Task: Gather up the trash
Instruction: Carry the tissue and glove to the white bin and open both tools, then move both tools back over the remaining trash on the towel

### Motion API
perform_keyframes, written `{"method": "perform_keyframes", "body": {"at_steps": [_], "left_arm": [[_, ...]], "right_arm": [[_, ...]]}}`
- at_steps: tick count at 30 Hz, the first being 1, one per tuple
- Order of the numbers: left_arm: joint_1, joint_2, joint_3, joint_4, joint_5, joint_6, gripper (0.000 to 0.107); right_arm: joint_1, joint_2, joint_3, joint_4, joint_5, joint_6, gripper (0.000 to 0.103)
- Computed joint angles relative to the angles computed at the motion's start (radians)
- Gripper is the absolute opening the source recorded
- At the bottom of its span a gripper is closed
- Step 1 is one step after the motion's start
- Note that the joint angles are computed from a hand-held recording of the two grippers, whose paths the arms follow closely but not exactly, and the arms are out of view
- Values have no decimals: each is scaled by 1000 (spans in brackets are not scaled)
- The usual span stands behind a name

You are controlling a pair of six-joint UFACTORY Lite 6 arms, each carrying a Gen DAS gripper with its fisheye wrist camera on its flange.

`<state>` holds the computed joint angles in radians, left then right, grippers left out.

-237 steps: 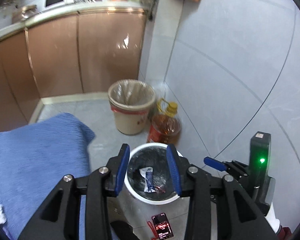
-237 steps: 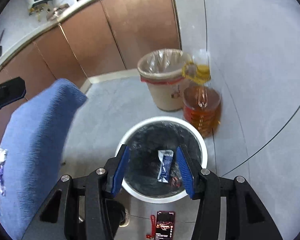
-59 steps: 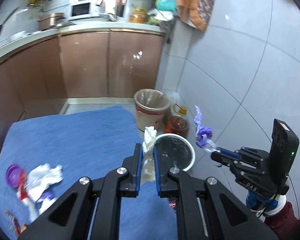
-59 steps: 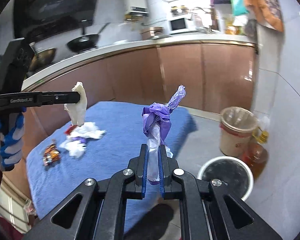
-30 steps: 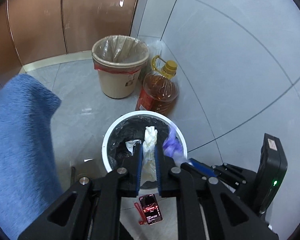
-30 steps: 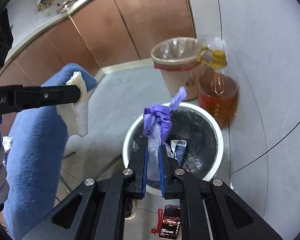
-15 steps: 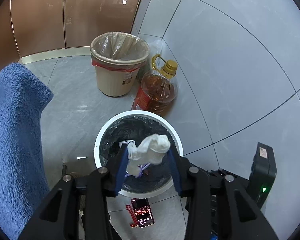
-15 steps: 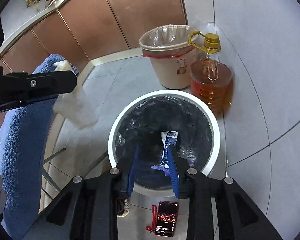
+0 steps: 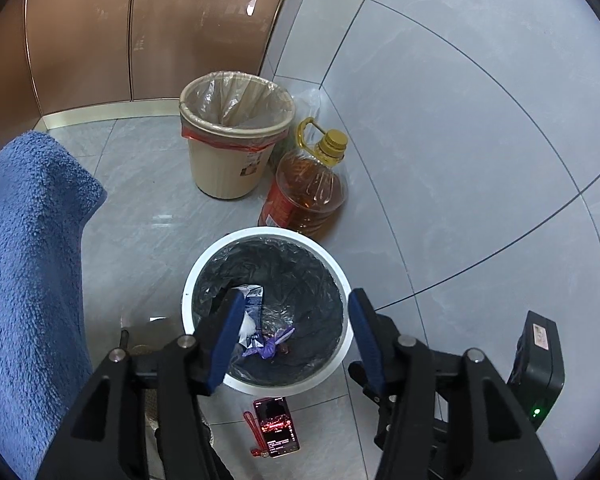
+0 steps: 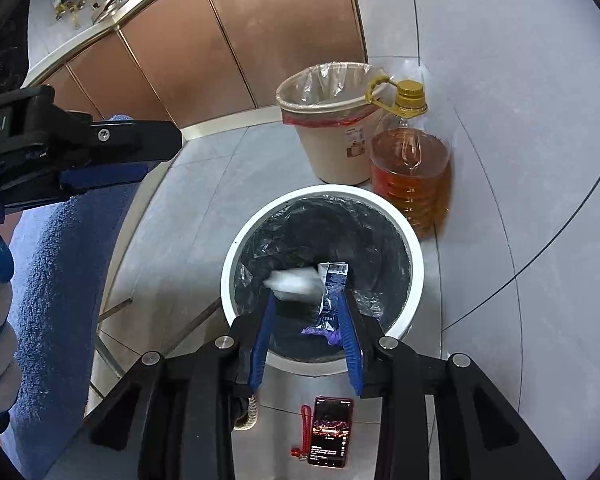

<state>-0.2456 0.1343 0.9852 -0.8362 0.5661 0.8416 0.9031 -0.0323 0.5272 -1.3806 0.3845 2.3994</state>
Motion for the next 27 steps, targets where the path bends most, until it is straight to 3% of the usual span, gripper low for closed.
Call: {"method": "perform_keyframes", "body": {"at_steps": [9,14,22,27], "left_arm": [[81,-175,-70,17,56,5,52],[175,-337,-105,40,148,-6,52],[474,-567,-84,22,434,81,52],[812,-617,-9,-36,695,253,52]], "right_arm": [[74,-48,39,140,79,-125,33],[166,-111,106,270,207,-255,34],[360,-104,341,381,472,-410,37],[482,-27,554,392,632,-490,37]]}}
